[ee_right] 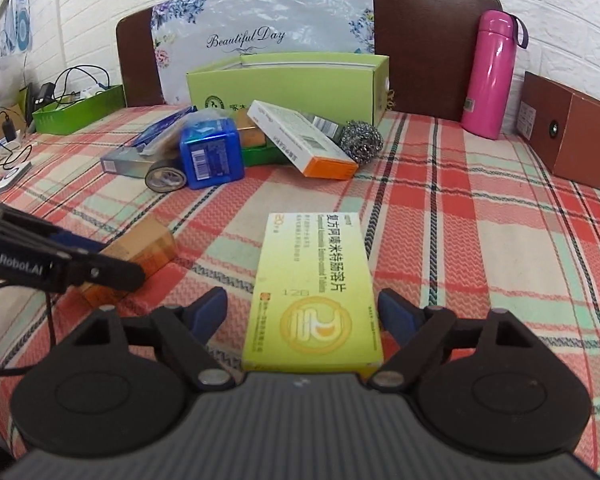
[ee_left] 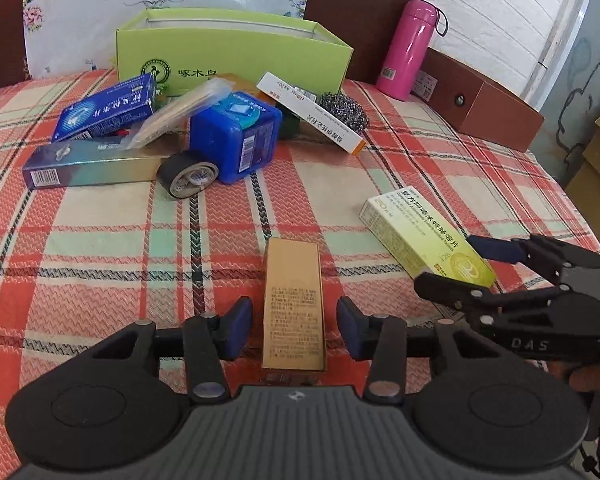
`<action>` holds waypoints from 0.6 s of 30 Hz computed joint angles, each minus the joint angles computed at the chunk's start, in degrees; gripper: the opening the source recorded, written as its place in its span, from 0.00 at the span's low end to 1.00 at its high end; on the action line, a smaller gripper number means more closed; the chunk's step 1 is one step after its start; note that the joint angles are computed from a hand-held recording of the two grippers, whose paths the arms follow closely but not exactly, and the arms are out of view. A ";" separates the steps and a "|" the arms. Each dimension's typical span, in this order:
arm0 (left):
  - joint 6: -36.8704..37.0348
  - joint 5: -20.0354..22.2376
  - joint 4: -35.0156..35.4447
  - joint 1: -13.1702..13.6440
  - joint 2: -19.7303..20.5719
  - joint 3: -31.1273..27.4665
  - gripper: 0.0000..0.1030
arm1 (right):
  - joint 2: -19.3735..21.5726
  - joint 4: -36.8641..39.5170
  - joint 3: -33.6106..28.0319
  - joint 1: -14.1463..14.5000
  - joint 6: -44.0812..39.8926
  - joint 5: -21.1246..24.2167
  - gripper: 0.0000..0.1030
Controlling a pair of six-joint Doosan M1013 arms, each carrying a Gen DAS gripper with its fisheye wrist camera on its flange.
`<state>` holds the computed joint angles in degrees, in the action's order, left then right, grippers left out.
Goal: Organize objects
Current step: 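Carry both medicine boxes into the lime-green box and release them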
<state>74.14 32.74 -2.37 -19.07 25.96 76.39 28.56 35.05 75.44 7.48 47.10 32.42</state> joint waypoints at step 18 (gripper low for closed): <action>6.00 -3.45 -6.47 1.52 -0.37 -1.71 0.33 | 0.85 12.48 -3.27 -1.25 -3.62 4.80 0.63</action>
<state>80.14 29.29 -8.84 -17.56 25.59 74.69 29.41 47.53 72.18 6.24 43.48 37.22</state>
